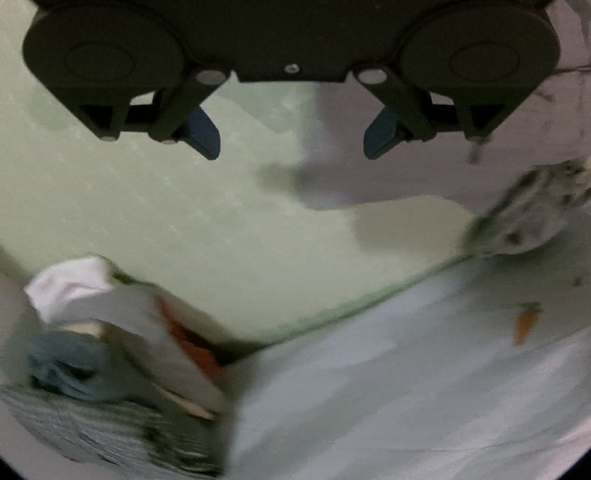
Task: Fold clothes
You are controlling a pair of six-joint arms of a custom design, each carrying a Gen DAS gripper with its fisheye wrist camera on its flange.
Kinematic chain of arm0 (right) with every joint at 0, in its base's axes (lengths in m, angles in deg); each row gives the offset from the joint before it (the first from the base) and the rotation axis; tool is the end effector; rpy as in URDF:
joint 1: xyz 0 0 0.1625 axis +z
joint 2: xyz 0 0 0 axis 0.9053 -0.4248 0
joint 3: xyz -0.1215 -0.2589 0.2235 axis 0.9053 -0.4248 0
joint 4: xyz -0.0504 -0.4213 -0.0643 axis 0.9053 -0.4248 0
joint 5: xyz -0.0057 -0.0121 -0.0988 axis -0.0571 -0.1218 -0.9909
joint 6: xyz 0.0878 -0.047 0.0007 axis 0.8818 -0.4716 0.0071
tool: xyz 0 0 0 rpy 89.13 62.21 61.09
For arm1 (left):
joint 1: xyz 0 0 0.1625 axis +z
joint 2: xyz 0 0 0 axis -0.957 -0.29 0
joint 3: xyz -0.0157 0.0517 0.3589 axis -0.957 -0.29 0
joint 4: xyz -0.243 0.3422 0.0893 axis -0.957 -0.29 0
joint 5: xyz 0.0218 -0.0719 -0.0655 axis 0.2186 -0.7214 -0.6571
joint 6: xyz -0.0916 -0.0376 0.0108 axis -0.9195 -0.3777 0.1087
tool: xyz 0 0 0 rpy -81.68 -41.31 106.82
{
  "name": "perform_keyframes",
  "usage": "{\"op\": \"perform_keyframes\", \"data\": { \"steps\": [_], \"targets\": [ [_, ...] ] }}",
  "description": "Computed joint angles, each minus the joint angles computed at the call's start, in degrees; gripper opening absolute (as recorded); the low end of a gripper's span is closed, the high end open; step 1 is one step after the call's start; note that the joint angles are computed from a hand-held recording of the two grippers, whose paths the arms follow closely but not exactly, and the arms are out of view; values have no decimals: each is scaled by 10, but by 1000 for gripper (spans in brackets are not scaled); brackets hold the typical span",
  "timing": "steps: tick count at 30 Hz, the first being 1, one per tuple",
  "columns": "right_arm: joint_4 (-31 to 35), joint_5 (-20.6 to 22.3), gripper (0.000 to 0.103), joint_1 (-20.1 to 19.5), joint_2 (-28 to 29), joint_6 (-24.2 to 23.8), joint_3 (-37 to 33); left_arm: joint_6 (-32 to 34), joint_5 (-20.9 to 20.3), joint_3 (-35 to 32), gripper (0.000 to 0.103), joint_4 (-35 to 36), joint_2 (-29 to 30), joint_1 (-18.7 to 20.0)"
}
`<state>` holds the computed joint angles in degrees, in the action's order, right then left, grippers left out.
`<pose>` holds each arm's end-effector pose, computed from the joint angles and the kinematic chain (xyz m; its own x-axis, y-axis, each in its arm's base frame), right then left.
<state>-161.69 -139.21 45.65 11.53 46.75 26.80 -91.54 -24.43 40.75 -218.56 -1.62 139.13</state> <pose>0.3104 -0.6542 0.0376 -0.7716 0.1046 0.6274 -0.3715 0.7265 -0.5780 -0.0131 -0.5631 0.3647 -0.7254 -0.3006 -0.6193 0.2871 0.6855 -0.6691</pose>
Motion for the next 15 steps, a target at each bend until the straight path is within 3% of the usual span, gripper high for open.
{"op": "perform_keyframes", "data": {
  "steps": [6,10,14,15],
  "targets": [
    [18,3,85,-24,-4,-6,-6,29,-54,-94,69,43,99,20],
    [24,11,85,-35,6,-16,-15,-6,-80,-142,61,110,135,36],
    [42,13,85,-43,14,-6,-26,-13,-108,-170,25,149,156,47],
    [45,13,85,-45,17,-4,-28,-7,-106,-169,22,146,157,46]
  ]
}}
